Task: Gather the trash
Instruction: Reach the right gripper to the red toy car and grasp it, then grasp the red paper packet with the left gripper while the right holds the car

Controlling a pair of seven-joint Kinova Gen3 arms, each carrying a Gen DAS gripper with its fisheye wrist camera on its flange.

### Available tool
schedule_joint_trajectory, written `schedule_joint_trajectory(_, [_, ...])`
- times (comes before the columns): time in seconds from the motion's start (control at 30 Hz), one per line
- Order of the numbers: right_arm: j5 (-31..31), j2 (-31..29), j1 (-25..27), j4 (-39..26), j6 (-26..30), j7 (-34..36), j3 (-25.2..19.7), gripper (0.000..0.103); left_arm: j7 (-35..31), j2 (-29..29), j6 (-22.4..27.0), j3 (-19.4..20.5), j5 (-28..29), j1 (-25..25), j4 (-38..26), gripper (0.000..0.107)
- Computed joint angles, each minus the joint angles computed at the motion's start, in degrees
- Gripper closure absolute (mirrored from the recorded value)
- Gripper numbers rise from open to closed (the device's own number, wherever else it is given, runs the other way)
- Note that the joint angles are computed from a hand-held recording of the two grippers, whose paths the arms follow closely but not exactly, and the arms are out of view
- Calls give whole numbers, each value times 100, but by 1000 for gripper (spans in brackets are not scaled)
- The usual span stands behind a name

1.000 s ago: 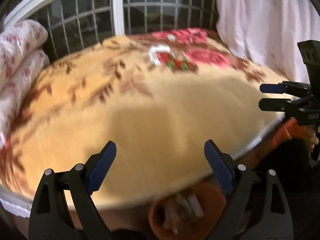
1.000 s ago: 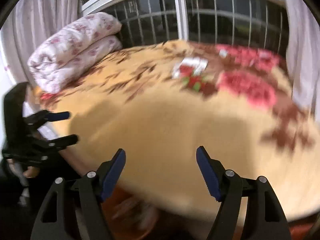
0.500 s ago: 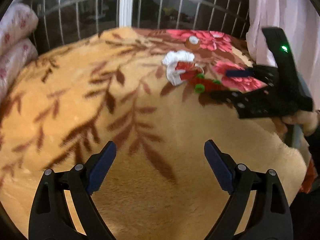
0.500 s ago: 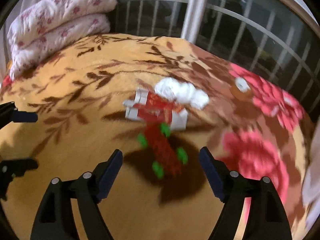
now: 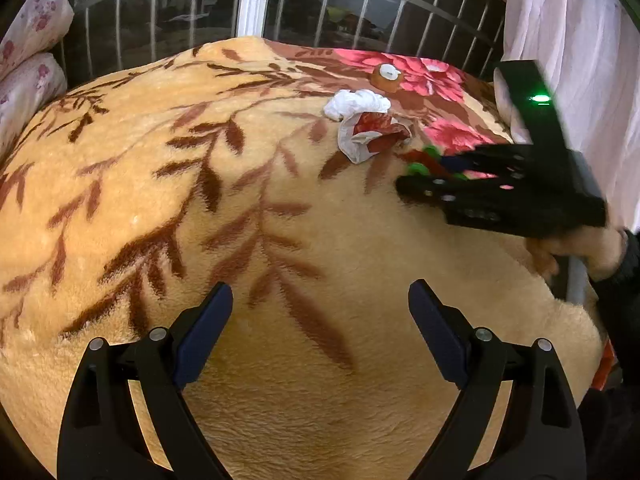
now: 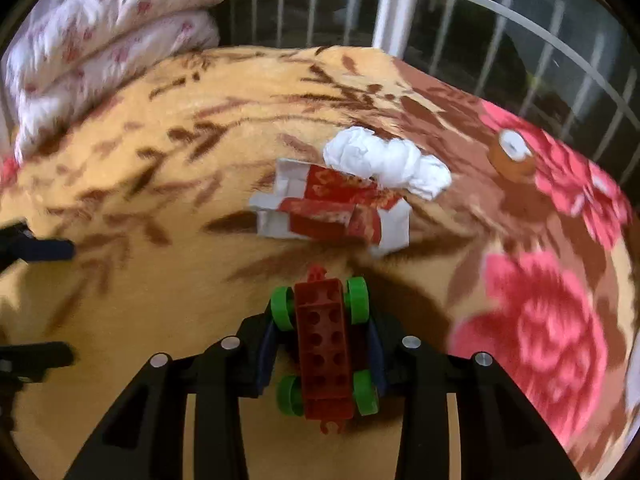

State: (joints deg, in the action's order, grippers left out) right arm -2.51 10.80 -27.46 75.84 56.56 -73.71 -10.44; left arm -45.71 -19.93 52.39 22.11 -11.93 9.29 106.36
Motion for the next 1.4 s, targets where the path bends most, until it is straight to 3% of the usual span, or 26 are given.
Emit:
schedule_joint_trajectory(0.1, [-626,-617,-107,646,-484,-648,421,66,21,-38,-41,-7,3,-4,37,20])
schedule_joint_trajectory(0.17, [-1046,-1139,75,1177,-809,-1114,428,66,-36,-27,-35,-58,66,29,40,20])
schedule_joint_trajectory(0.27, [-1261,-1912,671,1973,-1283,-1804,-28,66,-45,26,42,-7,39,33,-12,20])
schedule_joint_trajectory(0.37, [-870,-2436,886,2682,-1853,-2411,-261,66,-42,300,339,-240,-277,570,-291,20])
schedule_joint_trajectory(0.43, [-689,-2420,760,2740,-1941,-2521,-91,66,-183,542,508,-156,-642,703,-620,20])
schedule_joint_trajectory(0.53, [-730,-2444,815,2781,-2064,-2411,104,65,-717,1105,918,571,-1341,272,-1344,20])
schedule_joint_trajectory(0.6, [-917,-2399,788,2768,-2047,-2334,300,65,-1012,1493,1060,823,-1671,123,-1735,20])
schedule_joint_trajectory(0.67, [-1327,-2270,591,2719,-1933,-2152,709,65,-1467,1934,1114,651,-1669,225,-2168,20])
schedule_joint_trajectory(0.77, [-1660,-2130,741,2652,-1737,-1970,750,65,-1830,2445,1219,117,-1889,700,-2624,20])
schedule_joint_trajectory(0.87, [-1878,-2121,790,2650,-1710,-1743,761,65,-2392,2757,1215,-85,-1561,679,-2937,20])
schedule_joint_trajectory(1.1, [-2036,-1957,931,2495,-1504,-1663,690,65,-2632,3050,886,-559,-1452,1037,-2917,21])
schedule_joint_trajectory(1.13, [-2061,-1919,958,2473,-1469,-1678,691,65,-2564,3087,862,-630,-1467,1123,-2906,24])
schedule_joint_trajectory(1.17, [-2112,-1887,980,2455,-1440,-1666,704,65,-2544,3144,882,-691,-1429,1192,-2928,45])
schedule_joint_trajectory(1.2, [-2148,-1865,1005,2443,-1413,-1674,705,65,-2530,3232,958,-707,-1387,1236,-2981,59])
schedule_joint_trajectory(1.23, [-2178,-1840,1035,2432,-1387,-1700,707,65,-2435,3229,941,-829,-1439,1377,-2962,60])
schedule_joint_trajectory(1.27, [-2196,-1830,1061,2425,-1369,-1719,701,65,-2330,3194,865,-905,-1508,1492,-2897,75])
schedule_joint_trajectory(1.4, [-2210,-1842,1112,2445,-1404,-1740,666,65,-1738,3138,1102,-1208,-1706,2002,-2918,78])
